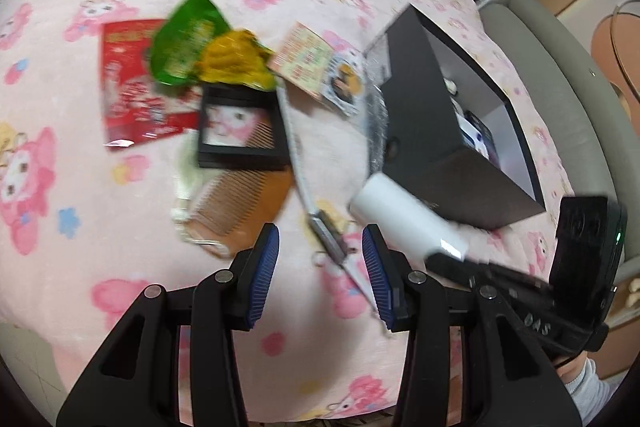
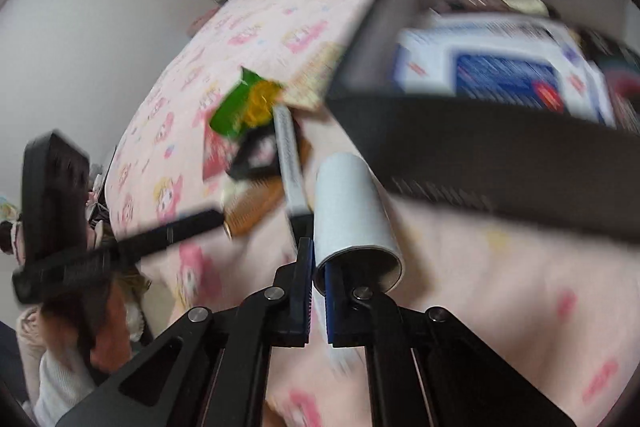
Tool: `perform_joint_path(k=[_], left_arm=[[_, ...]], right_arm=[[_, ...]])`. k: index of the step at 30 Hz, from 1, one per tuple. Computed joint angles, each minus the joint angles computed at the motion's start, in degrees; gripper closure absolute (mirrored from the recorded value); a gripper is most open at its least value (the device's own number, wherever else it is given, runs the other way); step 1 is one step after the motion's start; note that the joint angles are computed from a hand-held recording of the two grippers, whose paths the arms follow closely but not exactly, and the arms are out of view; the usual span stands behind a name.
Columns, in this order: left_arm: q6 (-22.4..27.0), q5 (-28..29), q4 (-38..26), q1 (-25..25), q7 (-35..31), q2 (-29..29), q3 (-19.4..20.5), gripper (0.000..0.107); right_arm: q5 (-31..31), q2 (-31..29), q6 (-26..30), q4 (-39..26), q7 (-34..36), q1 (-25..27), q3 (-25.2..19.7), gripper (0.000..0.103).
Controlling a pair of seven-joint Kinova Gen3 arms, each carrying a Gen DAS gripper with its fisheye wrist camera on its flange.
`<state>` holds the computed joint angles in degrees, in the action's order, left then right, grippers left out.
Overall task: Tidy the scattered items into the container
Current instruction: 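Lift the white roller with the right gripper and carry it over the shoebox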
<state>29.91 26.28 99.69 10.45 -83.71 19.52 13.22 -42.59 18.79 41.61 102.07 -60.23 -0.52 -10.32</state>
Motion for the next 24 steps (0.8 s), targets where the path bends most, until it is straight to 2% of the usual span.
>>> perform_joint_path(k=[3, 6, 9, 14, 18, 20, 21, 24], left_arm=[[2.4, 1.5, -3.3, -0.2, -2.8, 3.1, 2.4, 0.064], [5.3, -2.0, -8.0, 3.7, -1.9, 5.6, 1.3, 0.064], [6.1, -5.3, -11.3, 6.8, 0.6, 7.1, -0.3, 0.064], [5.9, -4.4, -13.8, 5.8, -0.4, 9.4, 1.5, 0.064], [8.6, -1.7, -15.2, 4.0, -4.4, 10.7, 4.4, 0.074], [9.8, -0.1, -15.1, 3.6, -6.8, 10.7, 5.4, 0.074], [10.1, -0.2, -15.1, 4.2, -7.0, 10.3, 5.3, 0.074], [9.0, -3.7, -15.4, 8.6, -2.7, 9.2, 0.7, 0.074]], right_arm=[[-0.6, -0.5, 3.5, 1.2, 2.4, 2.9, 0.8, 0.098], [1.5, -0.9, 5.1, 1.4, 2.0, 3.0, 2.5, 0.093], [0.9, -0.9, 5.8, 1.6, 0.9, 3.9, 3.3, 0.093], [4.3, -2.1, 3.5, 2.3, -2.8, 2.5, 4.5, 0.089], [6.2, -2.7, 2.0, 2.5, -5.6, 2.1, 4.9, 0.088], [7.8, -3.3, 0.8, 2.8, -7.8, 1.7, 5.4, 0.087], [8.7, -3.6, 0.2, 3.0, -9.0, 1.5, 5.7, 0.086], [10.6, -4.7, -1.6, 3.8, -11.4, 1.5, 6.2, 0.086]])
